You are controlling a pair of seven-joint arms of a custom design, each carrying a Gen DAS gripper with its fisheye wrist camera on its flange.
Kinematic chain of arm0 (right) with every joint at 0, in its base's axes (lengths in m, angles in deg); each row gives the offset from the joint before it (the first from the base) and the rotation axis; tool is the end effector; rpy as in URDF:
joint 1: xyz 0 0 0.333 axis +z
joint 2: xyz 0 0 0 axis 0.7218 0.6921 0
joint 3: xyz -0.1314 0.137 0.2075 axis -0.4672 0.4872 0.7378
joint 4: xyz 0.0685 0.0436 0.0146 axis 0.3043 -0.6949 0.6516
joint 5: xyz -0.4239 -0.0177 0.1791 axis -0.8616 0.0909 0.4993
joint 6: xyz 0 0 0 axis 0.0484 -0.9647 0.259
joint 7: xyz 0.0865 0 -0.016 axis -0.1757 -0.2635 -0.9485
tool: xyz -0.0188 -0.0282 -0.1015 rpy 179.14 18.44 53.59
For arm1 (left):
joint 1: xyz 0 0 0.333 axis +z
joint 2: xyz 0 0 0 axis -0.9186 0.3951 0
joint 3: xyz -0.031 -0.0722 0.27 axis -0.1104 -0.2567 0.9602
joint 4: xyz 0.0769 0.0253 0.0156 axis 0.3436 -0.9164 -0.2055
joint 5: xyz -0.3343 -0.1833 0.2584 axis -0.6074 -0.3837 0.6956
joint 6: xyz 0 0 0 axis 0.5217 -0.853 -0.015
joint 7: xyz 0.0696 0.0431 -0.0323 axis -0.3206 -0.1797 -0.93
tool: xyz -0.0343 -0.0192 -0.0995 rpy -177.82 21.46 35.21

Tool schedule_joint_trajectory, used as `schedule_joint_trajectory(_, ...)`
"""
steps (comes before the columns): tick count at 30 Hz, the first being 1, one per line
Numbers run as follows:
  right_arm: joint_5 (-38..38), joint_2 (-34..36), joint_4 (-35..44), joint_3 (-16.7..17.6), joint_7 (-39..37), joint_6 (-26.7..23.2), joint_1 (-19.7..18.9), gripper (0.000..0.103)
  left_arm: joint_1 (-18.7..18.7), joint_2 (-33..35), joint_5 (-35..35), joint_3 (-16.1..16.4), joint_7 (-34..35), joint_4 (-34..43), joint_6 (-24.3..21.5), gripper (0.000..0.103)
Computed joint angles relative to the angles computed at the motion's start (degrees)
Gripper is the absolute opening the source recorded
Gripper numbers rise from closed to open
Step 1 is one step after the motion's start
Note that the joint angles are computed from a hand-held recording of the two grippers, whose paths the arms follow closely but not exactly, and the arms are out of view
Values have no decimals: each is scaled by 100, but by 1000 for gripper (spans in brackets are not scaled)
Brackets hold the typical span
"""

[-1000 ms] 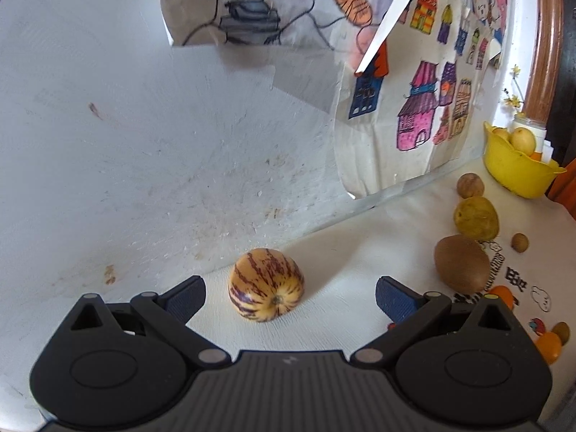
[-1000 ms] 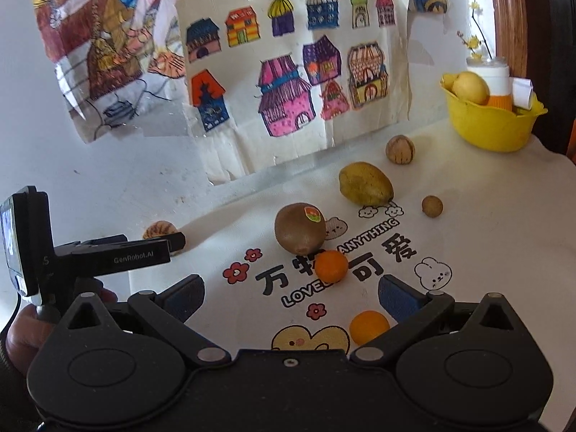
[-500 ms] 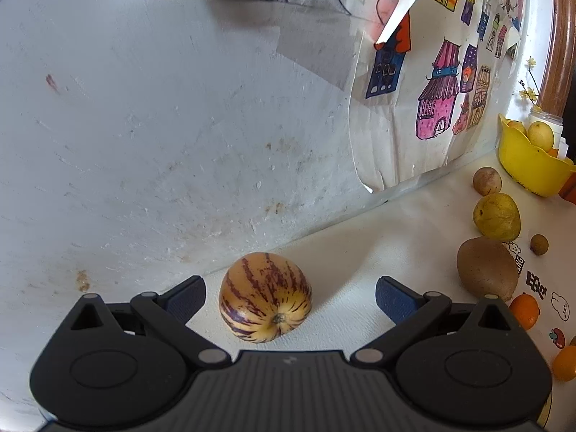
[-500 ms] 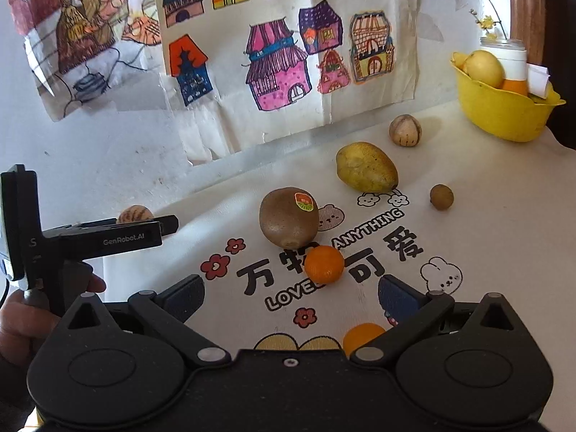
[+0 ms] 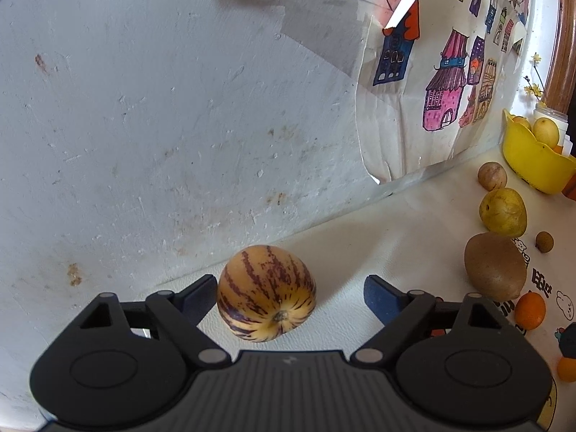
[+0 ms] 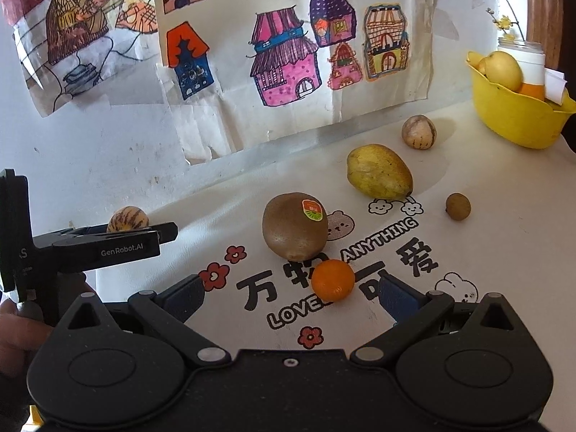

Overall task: Organize fruits
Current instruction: 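Grasp the second striped pepino melon with the left tool while the right tool approaches an orange, then close the right tool on the orange while the left tool holds the melon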

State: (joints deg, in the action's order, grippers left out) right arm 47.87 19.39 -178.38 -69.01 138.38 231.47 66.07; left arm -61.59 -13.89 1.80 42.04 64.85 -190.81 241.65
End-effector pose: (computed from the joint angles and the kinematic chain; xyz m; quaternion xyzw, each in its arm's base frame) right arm 0.4887 0.2196 0.4461 -0.7461 0.5591 -0.1404 0.3332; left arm 0.4778 -0.0212 0.3965 -0.7083 0.5804 -0.2857 0.2825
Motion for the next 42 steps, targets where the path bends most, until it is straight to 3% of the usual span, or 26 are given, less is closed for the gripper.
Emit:
schedule_joint_trajectory(8,-377,621,431,97,160,-98,-172,98,161,78,118,-200,-176,56,6,87)
schedule_joint_trajectory(16,-330,744,523,16,79,-109,-125,96,290,108,333,-271,-278,90,65,62)
schedule_joint_trajectory(23,-309,843,558,0,48,-113,-146,90,466,53,554,-480,-458,28,102,60)
schedule_joint_trajectory(31,-144,870,572,-46,-153,-83,-97,83,394,26,577,-366,-483,-23,167,57)
schedule_joint_trajectory(34,-217,892,588,-11,-114,-84,-139,78,286,-23,510,-253,-401,-63,147,57)
schedule_joint_trajectory(42,-489,937,611,54,32,-162,-229,48,-22,-170,256,-29,-147,-179,55,57)
